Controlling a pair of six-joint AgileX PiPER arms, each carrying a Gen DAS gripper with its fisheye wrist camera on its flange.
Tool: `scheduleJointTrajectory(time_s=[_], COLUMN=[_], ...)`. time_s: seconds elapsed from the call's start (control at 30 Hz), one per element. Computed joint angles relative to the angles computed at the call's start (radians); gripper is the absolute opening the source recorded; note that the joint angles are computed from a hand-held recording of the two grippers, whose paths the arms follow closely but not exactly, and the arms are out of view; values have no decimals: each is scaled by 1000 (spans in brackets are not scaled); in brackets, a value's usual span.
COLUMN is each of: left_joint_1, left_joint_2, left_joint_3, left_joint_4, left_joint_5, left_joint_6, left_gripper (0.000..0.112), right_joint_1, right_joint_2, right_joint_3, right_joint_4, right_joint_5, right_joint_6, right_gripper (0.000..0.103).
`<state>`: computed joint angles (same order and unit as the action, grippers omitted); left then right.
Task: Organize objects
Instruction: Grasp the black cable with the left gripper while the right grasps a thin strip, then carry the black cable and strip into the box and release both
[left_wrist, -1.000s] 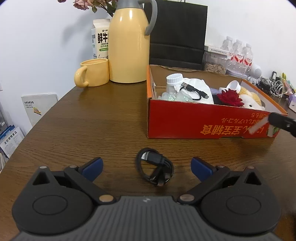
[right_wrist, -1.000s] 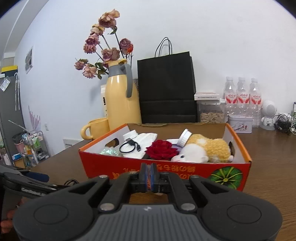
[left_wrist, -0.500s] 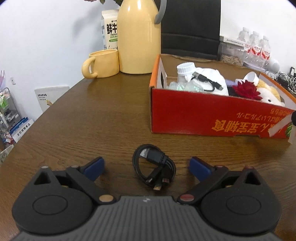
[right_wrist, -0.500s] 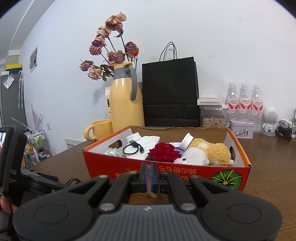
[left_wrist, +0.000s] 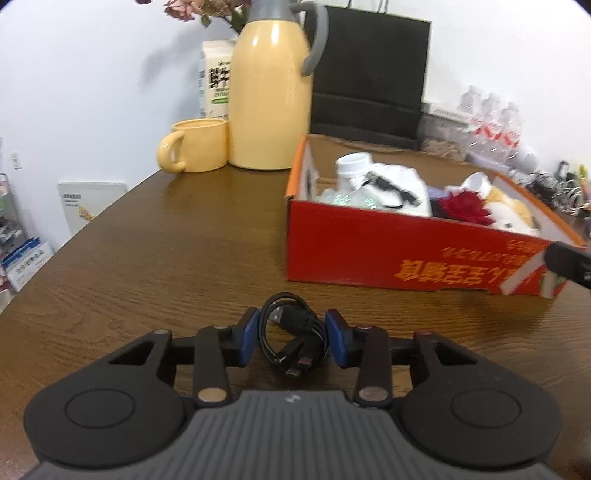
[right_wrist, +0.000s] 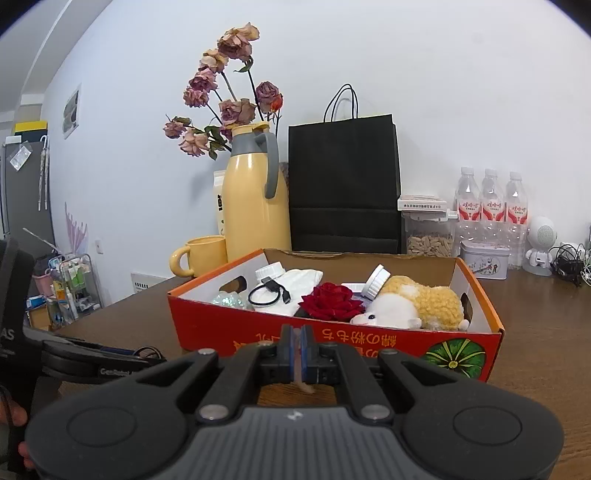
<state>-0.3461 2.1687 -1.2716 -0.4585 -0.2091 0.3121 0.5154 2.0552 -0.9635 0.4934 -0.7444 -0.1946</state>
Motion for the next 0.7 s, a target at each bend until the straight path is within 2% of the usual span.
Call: scheduleJointTrajectory(time_s=[0.1, 0.23, 0.47, 0.7], left_joint_1=[6, 3, -24, -47], left_joint_2=[-27, -72, -71, 67], left_joint_3=[26, 32, -124, -416], left_joint_4=[195, 361, 460, 546], left_joint_5=[-16, -31, -21, 92], left_joint_6=[-182, -325, -394, -505], left_gripper=[39, 39, 39, 39], right_joint_1=[2, 5, -12, -79], right_joint_2=[-2, -19, -52, 38], right_joint_3=[5, 7, -87, -338], right_joint_4=[1, 3, 45, 93], right_joint_5=[-12, -26, 15, 146], right_joint_6=[1, -11, -147, -241], right_gripper=[3, 3, 3, 3])
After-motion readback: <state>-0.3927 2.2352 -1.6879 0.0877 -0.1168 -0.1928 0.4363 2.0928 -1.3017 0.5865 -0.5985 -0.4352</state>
